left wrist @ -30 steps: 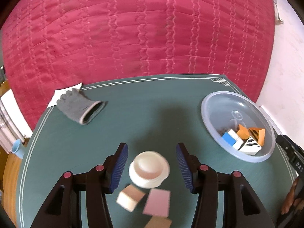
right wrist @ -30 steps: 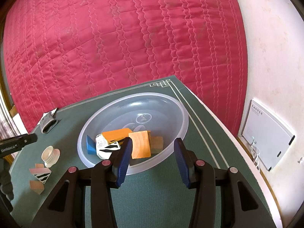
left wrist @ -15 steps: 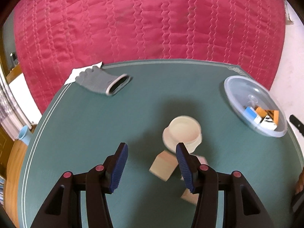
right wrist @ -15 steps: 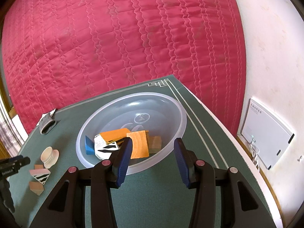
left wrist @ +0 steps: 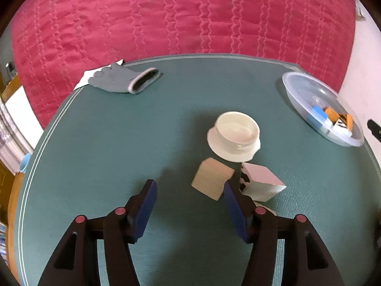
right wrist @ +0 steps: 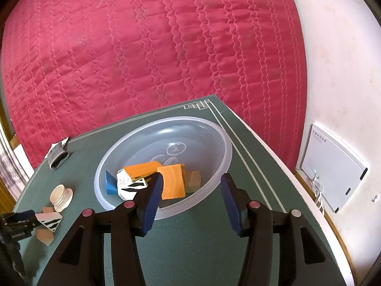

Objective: Organize rigid objects
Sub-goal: 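Move the left gripper back and grasp the light wooden cube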

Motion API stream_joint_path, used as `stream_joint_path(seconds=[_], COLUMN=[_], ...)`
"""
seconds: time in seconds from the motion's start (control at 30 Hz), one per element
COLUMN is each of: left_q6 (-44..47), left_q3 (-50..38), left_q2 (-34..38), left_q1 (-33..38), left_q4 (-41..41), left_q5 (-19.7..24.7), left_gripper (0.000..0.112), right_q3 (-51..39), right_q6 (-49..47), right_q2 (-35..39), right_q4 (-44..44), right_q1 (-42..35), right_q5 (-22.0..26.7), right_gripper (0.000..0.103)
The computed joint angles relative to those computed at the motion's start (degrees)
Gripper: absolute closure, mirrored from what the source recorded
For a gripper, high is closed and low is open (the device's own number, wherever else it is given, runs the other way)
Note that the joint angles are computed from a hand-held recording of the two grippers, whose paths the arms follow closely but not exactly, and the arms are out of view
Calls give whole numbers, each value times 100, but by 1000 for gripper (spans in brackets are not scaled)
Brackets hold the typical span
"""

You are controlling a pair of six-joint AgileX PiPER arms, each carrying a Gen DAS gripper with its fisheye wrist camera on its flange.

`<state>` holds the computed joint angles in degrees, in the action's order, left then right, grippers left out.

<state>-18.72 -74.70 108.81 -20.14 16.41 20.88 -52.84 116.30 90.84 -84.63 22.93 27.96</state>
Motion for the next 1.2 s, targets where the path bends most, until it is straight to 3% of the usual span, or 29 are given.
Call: stream_joint_path(seconds=[0.43,0.77,0.97,1.2], left_q6=[389,1354,1895,1877], left_q3=[-318,-293,-164,68], left_q2=[224,243,176,-23], left_q1=[36,123,194,299], left_q4=[-426,-1448,-1994,-2105], left_q5=[88,-71,-223,-377], left_gripper=[50,77,78,78], right_q3=[-45,-84,-130,-270], right_q6=[-69,-132,-246,-499], right_q2=[12,38,67,167], right_q4=[4,0,-46,-24], right_q1=[94,195,399,800], right_q5=[91,185,441,1009], right_gripper=[51,51,51,51])
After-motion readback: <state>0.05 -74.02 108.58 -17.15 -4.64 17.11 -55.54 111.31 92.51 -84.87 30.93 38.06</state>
